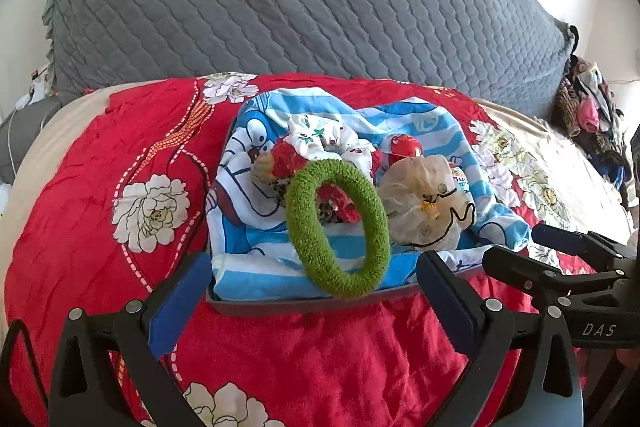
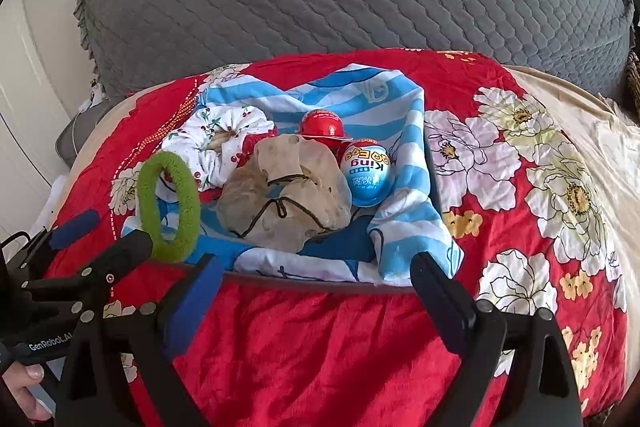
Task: Organize objects
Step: 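Lift both open tools up and back away from the tray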
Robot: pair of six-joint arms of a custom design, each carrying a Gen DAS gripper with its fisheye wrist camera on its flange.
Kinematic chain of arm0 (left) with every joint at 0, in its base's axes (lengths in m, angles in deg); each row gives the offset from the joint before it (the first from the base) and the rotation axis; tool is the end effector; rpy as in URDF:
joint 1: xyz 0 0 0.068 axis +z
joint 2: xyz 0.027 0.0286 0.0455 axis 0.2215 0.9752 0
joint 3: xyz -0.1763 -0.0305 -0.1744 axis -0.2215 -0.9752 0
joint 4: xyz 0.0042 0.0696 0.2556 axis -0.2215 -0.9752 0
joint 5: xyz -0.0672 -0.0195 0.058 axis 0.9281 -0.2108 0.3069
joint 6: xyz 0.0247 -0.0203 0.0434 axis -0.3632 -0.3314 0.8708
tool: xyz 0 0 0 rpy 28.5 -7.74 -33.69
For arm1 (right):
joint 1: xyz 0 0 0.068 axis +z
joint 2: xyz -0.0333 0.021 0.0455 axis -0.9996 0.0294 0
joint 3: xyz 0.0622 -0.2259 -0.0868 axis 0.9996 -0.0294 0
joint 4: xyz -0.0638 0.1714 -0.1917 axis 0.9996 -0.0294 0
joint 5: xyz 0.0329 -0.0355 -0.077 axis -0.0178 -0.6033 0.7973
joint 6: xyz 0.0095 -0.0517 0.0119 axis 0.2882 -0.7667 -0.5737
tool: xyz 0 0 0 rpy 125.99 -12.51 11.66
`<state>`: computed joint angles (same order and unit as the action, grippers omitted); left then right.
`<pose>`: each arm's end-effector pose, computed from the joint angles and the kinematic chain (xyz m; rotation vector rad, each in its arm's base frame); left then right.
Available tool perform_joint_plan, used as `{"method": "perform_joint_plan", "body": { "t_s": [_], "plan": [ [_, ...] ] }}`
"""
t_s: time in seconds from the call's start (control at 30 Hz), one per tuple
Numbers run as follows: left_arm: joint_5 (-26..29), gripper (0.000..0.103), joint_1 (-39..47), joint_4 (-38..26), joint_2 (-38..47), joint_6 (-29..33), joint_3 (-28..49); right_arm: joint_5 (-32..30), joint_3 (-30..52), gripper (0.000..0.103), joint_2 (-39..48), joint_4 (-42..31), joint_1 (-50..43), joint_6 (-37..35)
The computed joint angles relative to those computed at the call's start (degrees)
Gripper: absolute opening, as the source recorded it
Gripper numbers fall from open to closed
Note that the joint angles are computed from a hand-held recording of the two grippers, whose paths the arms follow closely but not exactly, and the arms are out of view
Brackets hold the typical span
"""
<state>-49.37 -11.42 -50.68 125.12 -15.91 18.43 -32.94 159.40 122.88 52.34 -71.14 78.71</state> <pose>0.2701 -0.1047 0.2057 -0.4835 2.2759 0.0030 0.3629 0.1217 0.2079 -0.6750 2.4170 0.3825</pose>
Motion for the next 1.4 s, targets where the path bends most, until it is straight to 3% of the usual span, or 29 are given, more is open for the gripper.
{"method": "perform_joint_plan", "body": {
  "t_s": [1.4],
  "plan": [
    [-3.68,0.102,-6.21,-7.19,-7.85,-5.38,-3.6,-0.61,-7.96,0.1,-8.49,-0.51,-1.8,-2.36]
  ]
}}
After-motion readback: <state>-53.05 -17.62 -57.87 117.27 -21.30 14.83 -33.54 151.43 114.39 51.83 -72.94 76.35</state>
